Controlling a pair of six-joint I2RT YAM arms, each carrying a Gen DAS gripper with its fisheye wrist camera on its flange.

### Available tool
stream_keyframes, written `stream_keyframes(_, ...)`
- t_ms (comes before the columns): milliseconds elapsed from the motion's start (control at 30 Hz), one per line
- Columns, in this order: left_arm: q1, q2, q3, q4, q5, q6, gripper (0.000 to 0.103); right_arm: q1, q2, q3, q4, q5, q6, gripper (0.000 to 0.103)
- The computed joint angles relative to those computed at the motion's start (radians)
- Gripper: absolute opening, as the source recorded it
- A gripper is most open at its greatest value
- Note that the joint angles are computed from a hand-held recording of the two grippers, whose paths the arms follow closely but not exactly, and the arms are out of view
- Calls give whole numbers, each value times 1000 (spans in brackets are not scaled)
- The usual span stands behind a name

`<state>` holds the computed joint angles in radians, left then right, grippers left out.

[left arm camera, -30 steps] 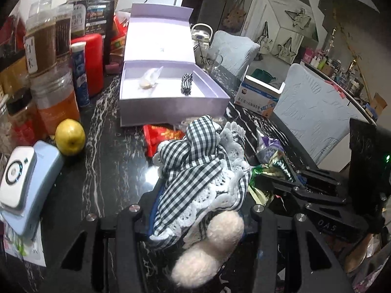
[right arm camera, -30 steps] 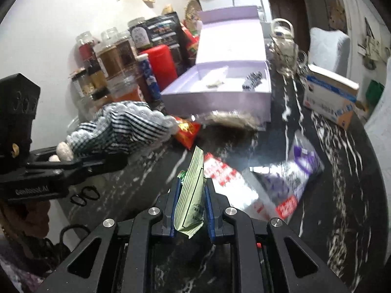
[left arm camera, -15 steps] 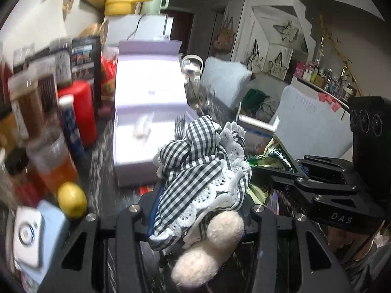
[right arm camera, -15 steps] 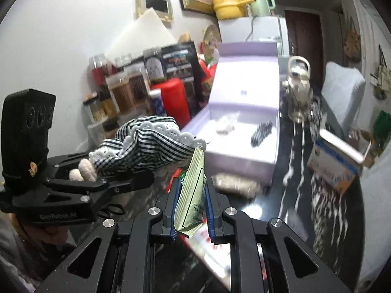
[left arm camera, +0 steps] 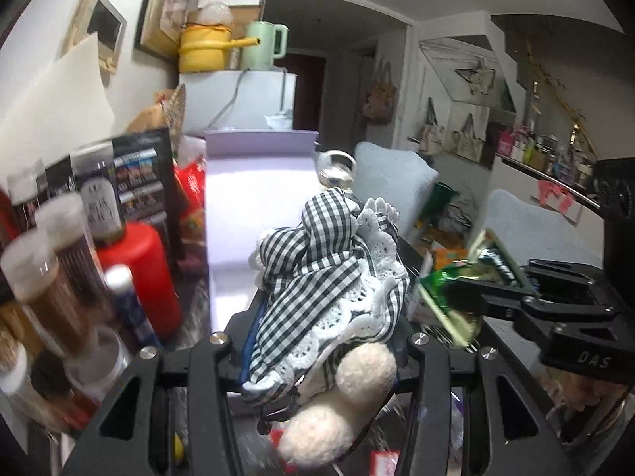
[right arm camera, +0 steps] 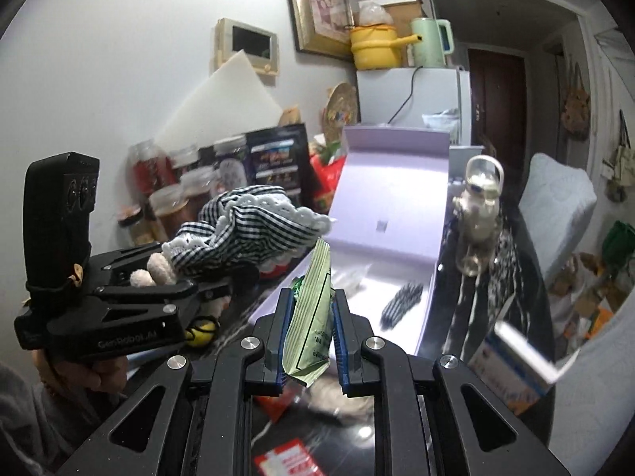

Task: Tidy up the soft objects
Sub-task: 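Lift the doll and green packet and carry both toward the lavender box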

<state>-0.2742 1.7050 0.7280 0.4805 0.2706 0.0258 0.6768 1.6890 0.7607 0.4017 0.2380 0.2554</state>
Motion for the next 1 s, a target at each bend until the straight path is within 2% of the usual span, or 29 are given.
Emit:
stream_keyframes(333,-5,149,242,-58,-26,9,47,-130,85,160,-5,-107,-47,18)
stream_keyframes(600,-19,279,389,-58,-55,-9,47,-232,207,303,-2,-202,-22,18)
stream_keyframes(667,-28,315,433,-99,-72,19,47,-252,245,329,-3,-213,-2,18)
stream_keyframes(1000,-38,491,618,-224,-168,19,47,-300,453,536,-169,-205,17,18)
